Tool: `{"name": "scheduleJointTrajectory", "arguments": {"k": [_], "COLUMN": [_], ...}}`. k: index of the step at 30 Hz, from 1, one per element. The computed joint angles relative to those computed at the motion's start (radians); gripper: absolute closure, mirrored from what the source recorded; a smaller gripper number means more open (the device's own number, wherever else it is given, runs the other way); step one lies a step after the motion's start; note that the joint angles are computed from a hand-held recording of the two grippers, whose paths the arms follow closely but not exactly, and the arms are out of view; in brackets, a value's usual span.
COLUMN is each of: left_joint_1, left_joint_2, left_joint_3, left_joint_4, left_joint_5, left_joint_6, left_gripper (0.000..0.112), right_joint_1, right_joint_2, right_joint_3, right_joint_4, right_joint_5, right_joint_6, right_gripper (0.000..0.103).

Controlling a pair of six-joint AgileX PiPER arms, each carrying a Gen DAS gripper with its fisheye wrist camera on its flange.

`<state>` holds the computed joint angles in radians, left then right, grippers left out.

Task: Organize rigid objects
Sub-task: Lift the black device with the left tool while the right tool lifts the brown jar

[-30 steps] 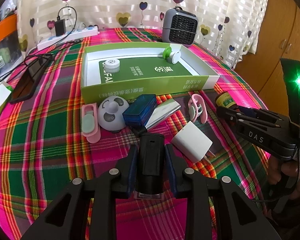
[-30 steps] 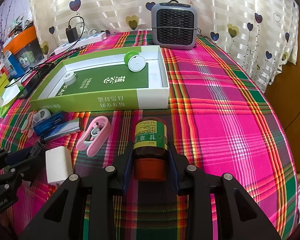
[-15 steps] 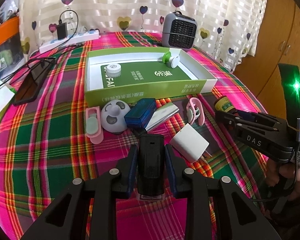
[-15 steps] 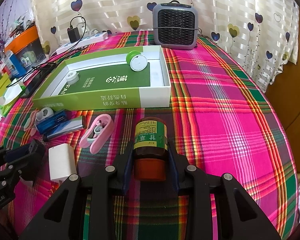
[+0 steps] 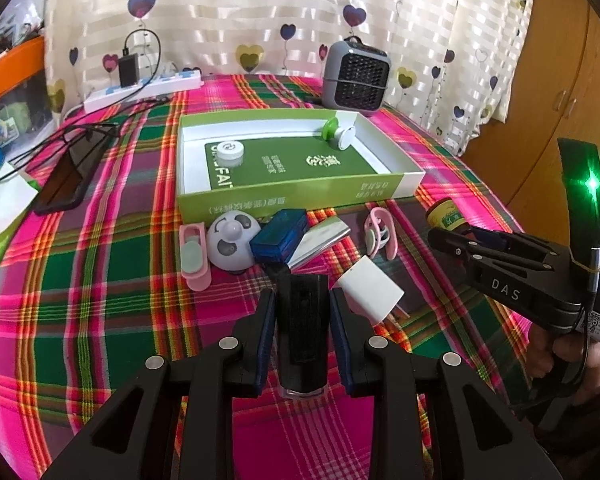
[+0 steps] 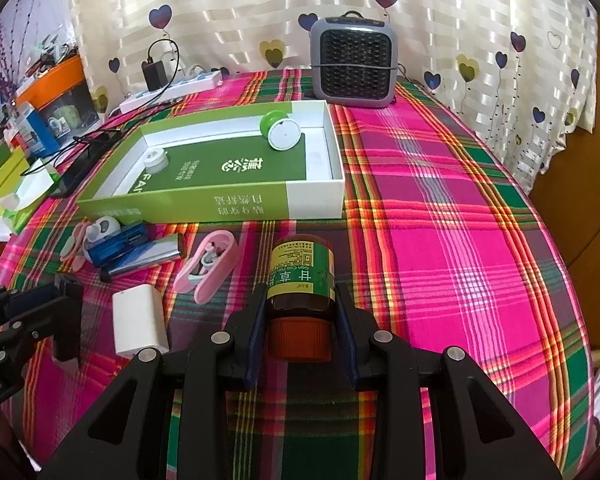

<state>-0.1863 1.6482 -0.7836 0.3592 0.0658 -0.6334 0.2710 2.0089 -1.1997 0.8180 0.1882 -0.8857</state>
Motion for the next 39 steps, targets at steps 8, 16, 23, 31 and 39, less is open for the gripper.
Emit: {"name": "scheduleJointTrajectory", "arguments": {"k": [8, 16, 23, 31, 39], "left_joint_1": [0.004, 0.027, 0.039, 0.055, 0.079], "left_joint_2": [-0.024, -0.026, -0.021, -0.029, -0.045], "left_joint_3": [-0.003, -0.043, -0.066, -0.069, -0.098], "left_joint_4": [-0.012, -0.068, -0.129, -0.317, -0.426], "left_joint_5": [0.013, 0.030, 0.044, 0.029, 0.039], "left_joint_6": [0.013, 0.086, 0.160, 0.354, 0.493], "left_gripper": [0.087, 0.087, 0.087, 0.087, 0.087], "right_joint_1": [-0.001, 0.002, 0.013, 0.025, 0.033], "right_joint_2": [-0.030, -0.031, -0.021, -0.013, -0.002], "right_joint_3": [0.014, -0.026, -0.081, -0.110, -0.168], "right_joint_4": [0.101, 0.094, 0.054, 0.022, -0.013], "right_joint_5": [0.004, 0.039, 0.064, 0.078, 0.103], "right_joint_6": [-0.107, -0.110, -0.075, -0.057, -0.029], "right_gripper": [0.070, 0.070, 0.070, 0.070, 0.070]}}
